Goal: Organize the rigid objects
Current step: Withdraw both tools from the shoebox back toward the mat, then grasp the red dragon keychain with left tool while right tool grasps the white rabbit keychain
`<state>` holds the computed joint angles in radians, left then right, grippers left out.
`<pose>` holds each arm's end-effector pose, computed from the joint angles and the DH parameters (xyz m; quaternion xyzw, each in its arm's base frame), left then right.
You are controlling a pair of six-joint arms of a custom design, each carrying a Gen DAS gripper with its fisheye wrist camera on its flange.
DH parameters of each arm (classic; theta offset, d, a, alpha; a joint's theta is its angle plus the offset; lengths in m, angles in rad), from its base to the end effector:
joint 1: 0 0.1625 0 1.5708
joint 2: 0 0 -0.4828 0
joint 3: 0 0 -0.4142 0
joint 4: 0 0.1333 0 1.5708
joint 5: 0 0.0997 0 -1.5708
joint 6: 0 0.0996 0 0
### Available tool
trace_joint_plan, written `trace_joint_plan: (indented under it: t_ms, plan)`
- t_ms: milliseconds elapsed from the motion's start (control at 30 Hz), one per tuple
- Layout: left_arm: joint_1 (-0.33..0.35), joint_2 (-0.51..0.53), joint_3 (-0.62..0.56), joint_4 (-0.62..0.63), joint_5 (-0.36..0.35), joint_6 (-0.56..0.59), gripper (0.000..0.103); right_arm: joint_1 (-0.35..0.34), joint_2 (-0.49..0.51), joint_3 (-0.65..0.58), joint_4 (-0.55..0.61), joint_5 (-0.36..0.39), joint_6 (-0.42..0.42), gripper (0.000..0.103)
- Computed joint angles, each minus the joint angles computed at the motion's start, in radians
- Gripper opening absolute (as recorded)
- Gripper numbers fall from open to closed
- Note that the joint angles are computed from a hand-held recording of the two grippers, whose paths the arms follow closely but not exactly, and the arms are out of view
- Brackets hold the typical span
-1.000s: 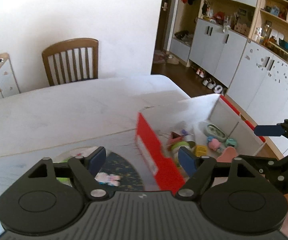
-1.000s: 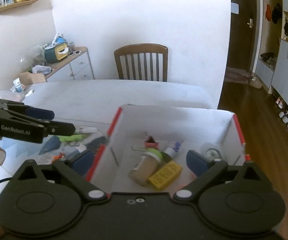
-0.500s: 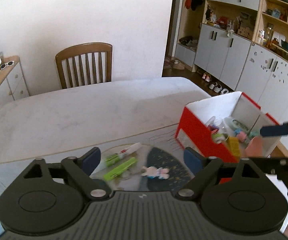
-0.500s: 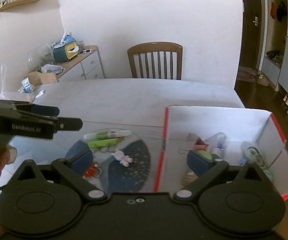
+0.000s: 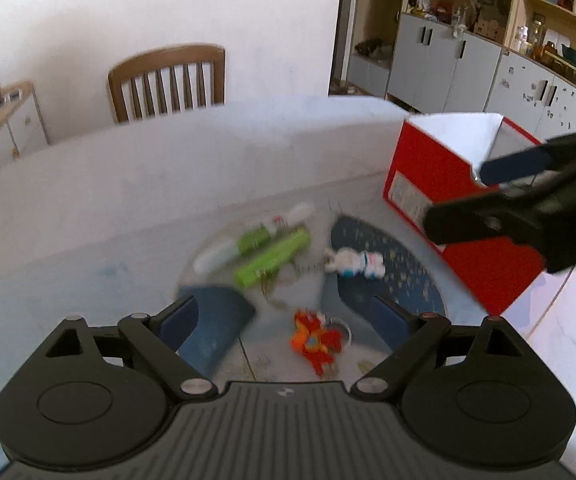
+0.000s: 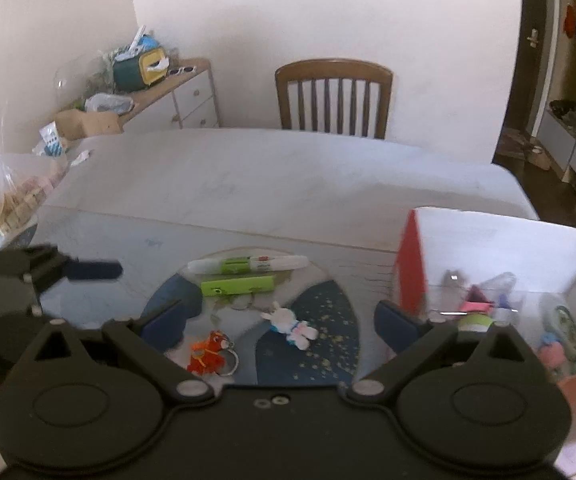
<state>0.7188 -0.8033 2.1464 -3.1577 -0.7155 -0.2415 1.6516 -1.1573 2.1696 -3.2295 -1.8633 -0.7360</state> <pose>-0.2701 -0.5133 0.0671 0.2233 0.8766 -0.3085 0.2941 0.1487 -0.5403 0.2373 0.3301 -0.8793 0.2530 0.2319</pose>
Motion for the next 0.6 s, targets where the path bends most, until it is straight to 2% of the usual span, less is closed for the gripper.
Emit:
trace_joint_plan:
  t_ms: [200,300,467,533,600]
  plan:
    - [0.020,0.031,0.006,-0.025,-0.035,-0.017,0.093,0.005,0.080,-0.042,0.006,-0.067,-0.002,0.099]
    - [0.034,0.045,0.000,-0.038,-0.057,-0.022,0.093,0.002,0.113,-0.066,0.019,-0.102,-0.003,0.096]
    - [0.050,0.070,-0.020,-0.028,-0.052,-0.030,0.093,-0.004,0.163,-0.111,0.049,-0.152,0.018,0.089]
    - [0.057,0.074,-0.026,-0.029,-0.058,-0.029,0.093,-0.005,0.175,-0.129,0.078,-0.162,0.025,0.083]
    - [0.061,0.079,-0.030,-0.029,-0.058,-0.028,0.093,-0.006,0.184,-0.146,0.111,-0.168,0.023,0.082]
